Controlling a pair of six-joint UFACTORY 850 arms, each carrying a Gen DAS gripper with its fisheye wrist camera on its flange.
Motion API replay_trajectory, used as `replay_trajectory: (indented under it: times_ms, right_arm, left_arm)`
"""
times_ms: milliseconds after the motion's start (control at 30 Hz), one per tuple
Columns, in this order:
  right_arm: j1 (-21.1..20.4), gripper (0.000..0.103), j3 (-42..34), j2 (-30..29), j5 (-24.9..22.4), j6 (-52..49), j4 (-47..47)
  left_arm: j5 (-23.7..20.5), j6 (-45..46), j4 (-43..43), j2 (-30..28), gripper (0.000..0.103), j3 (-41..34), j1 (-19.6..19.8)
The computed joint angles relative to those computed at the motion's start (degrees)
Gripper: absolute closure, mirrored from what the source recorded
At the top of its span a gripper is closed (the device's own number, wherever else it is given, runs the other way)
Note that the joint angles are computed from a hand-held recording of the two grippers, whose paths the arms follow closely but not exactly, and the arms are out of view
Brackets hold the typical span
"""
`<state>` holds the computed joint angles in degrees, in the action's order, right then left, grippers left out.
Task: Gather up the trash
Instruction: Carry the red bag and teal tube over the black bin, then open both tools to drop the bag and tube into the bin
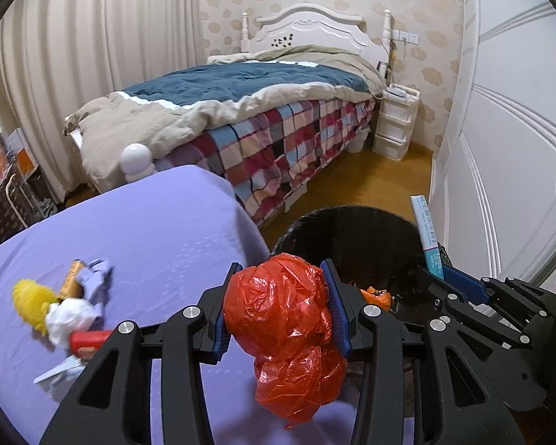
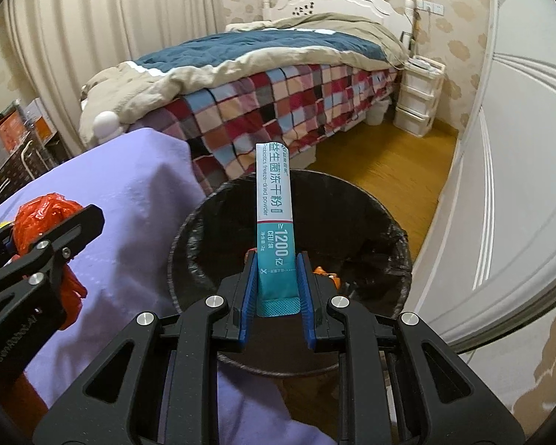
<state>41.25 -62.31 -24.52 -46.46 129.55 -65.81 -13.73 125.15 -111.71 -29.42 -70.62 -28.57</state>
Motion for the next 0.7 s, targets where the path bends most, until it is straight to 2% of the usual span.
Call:
replay_trajectory:
  times_ms: [567,700]
  right_arm:
    - [-4.13,0.082,3.20,0.39,3.84,1.61,-0.13]
    - [-4.53,0.082,3.60,0.45,4.19,2.07,-0.25]
  left_arm:
    - [5.36,-7.80,7.04,-6.63,0.060,-7.33,-3.98]
    - [6.08,1.48,-1.33,-6.94,0.060,-7.56,-4.57]
